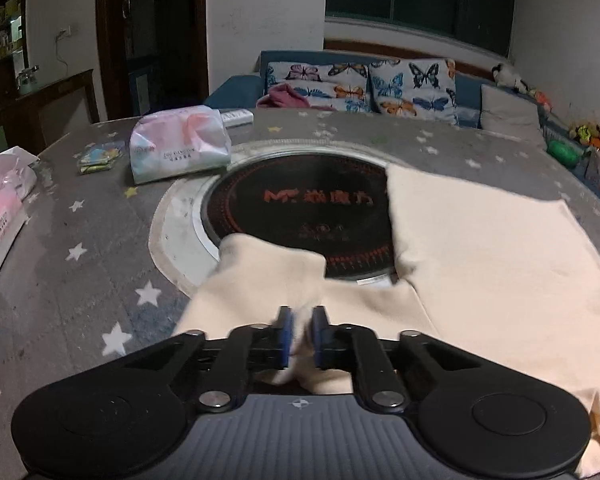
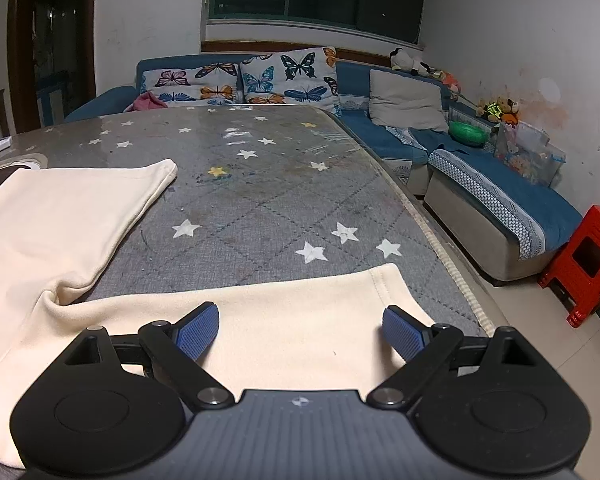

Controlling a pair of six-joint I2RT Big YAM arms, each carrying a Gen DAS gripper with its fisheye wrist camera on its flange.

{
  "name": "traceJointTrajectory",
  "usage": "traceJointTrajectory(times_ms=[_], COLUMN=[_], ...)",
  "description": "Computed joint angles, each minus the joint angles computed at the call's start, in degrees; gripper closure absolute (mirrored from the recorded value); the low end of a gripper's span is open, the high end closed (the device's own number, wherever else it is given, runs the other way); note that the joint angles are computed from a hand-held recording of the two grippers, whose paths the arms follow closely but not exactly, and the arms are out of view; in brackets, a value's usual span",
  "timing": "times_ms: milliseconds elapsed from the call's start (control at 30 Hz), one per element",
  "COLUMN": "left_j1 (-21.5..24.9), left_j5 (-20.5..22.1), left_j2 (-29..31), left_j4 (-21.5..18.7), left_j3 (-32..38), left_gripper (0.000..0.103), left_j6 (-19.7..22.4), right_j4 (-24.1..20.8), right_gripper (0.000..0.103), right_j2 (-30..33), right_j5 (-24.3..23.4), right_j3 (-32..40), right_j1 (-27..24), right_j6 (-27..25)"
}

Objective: Fold clothes

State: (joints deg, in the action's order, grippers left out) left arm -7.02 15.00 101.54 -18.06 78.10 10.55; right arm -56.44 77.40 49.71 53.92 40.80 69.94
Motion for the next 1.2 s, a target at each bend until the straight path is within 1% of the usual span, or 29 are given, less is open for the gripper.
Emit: traceJointTrajectory(times_ms=[133,233,300,400,467,567,633,767,800,900,967,1000,1100,1200], left_j1=[1.7,3.3,4.4,5.9,6.6,7.2,7.1,7.4,7.4,7.2,7.0,6.9,5.9,4.3], left_j5=[-0.2,-2.1,-3.1,-3.9,-5.3,-5.2,-6.5,-6.4,-6.8,-8.3,-7.5,-6.3,0.0,6.0], left_j2=[0.1,1.3,2.8,5.6,7.4,9.8,10.4,10.8,10.7,9.8,7.8,6.7,3.8,1.8], left_j4=[3.5,5.0,5.3,4.3,3.6,1.6,1.6,2.4,1.9,1.0,2.5,3.0,1.9,0.6], left_j3=[1.0,3.2,5.2,8.7,10.5,12.7,12.7,12.1,12.2,12.1,10.0,8.9,6.1,4.0], left_gripper=[0.096,0.096,0.096,0.096,0.096,0.096,0.096,0.095,0.092,0.091,0.091,0.091,0.091,0.091], left_j6=[-3.4,-6.5,-8.4,-10.9,-11.2,-11.4,-10.3,-10.6,-10.9,-11.6,-11.7,-11.5,-10.0,-8.1], right_j4=[-1.0,-1.6,-1.8,-2.3,-2.9,-3.3,-3.5,-3.3,-3.3,-3.4,-3.9,-4.1,-4.3,-3.2], right_gripper=[0.012,0.012,0.012,0.012,0.012,0.011,0.010,0.010,0.010,0.010,0.010,0.010,0.010,0.010], right_j2=[0.5,0.9,1.1,1.5,1.8,2.0,2.1,2.2,2.0,2.0,2.1,2.2,2.3,2.1], right_j5=[0.0,0.1,0.0,0.0,0.1,0.0,0.0,0.1,0.0,0.0,0.3,0.5,0.8,1.3], right_j3=[0.7,1.1,1.3,1.7,2.0,2.4,2.4,2.4,2.3,2.3,2.5,2.6,3.0,3.4], right_j1=[0.0,0.0,-0.1,-0.2,-0.2,-0.3,-0.3,-0.4,-0.5,-0.4,-0.2,-0.1,0.3,0.8], right_j6=[0.1,0.0,0.2,0.4,0.5,0.7,1.0,1.0,1.0,0.9,0.8,0.7,0.4,-1.0])
